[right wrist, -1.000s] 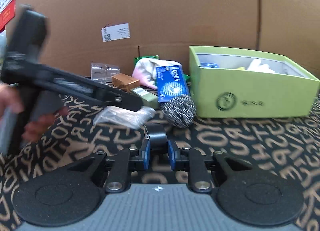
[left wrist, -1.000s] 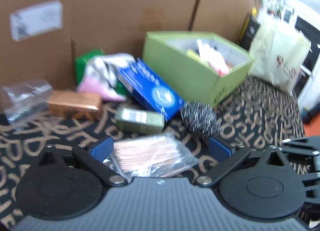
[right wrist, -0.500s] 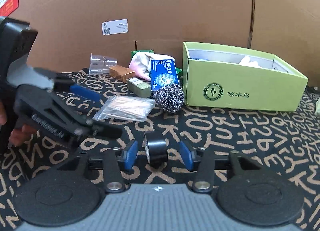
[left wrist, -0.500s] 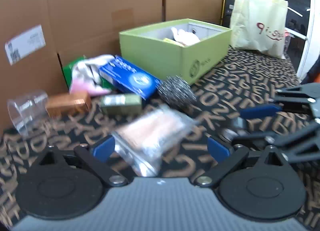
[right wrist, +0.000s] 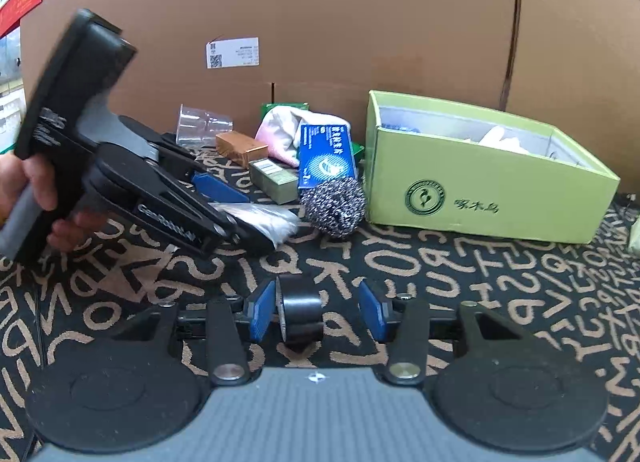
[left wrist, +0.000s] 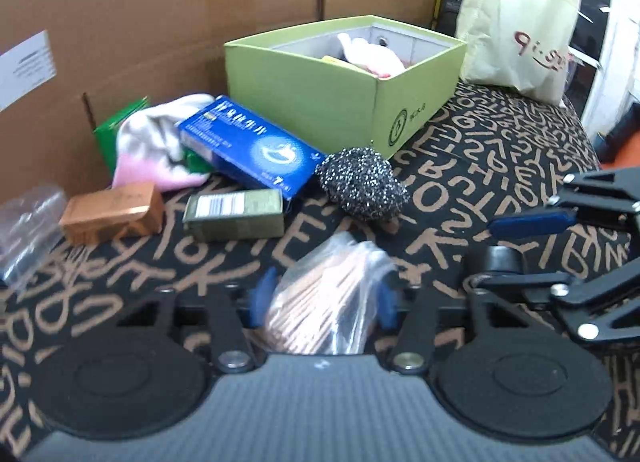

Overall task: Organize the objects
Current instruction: 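Grasp the bag of sticks with the left gripper while the right gripper grasps the tape roll, then carry the bag and tape roll into the green box and open both grippers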

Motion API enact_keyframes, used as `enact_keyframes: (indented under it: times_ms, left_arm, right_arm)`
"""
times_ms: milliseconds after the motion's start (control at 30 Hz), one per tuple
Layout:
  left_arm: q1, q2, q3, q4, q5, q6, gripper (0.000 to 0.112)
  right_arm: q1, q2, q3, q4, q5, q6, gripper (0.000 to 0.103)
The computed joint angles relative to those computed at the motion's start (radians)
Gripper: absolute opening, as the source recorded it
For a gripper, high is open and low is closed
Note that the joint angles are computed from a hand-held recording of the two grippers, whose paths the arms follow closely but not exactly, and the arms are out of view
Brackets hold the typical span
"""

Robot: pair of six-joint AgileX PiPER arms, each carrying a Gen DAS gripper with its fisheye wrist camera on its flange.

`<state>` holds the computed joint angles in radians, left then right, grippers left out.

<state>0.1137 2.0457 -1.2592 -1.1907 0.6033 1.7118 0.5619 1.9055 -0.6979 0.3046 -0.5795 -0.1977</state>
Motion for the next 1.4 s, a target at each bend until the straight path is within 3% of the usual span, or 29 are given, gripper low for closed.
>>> enact_keyframes:
  times_ms: [133, 267, 333, 433, 533, 767, 933, 1067, 1233, 1400]
  left_arm:
    - [0.011, -0.037, 0.081, -0.09, 0.004, 0.072, 0.048]
    - [-0.021, -0.092, 0.205, -0.295, -0.074, 0.29, 0.045]
    - [-0.019, -0.112, 0.211, -0.249, -0.06, 0.199, 0.033]
    - [0.008, -0.134, 0.191, -0.176, 0.02, 0.039, 0.024]
    - [0.022, -0.167, 0.173, -0.16, 0.092, -0.033, 0.021]
    - [-0.024, -0.225, 0.077, -0.182, 0.16, -0.164, 0.019]
    - [-0.114, -0.21, -0.063, -0.165, 0.104, -0.281, 0.019]
    - [-0.194, -0.128, -0.241, -0.052, 0.043, -0.467, 0.019]
    - [-0.279, 0.047, -0.519, 0.221, -0.014, -0.786, 0.019]
    - [-0.321, 0.284, -0.887, 0.522, 0.058, -1.155, 0.019]
  right_arm:
    - [0.002, 0.015, -0.027, -0.022, 0.047, 0.012, 0.024]
    - [0.017, 0.003, -0.015, -0.001, 0.05, -0.009, 0.022]
    - [0.02, -0.013, 0.002, 0.007, 0.048, -0.004, 0.022]
    - [-0.007, -0.064, 0.04, -0.065, 0.048, 0.075, 0.022]
    - [-0.046, -0.13, 0.071, -0.134, 0.052, 0.133, 0.021]
    - [-0.166, -0.258, 0.057, -0.251, 0.11, 0.206, 0.021]
    - [-0.23, -0.289, -0.008, -0.213, 0.146, 0.138, 0.021]
    - [-0.28, -0.263, -0.08, -0.161, 0.149, 0.068, 0.021]
    - [-0.355, -0.153, -0.225, -0.144, 0.154, 0.048, 0.021]
    - [-0.423, -0.012, -0.404, -0.174, 0.202, 0.076, 0.021]
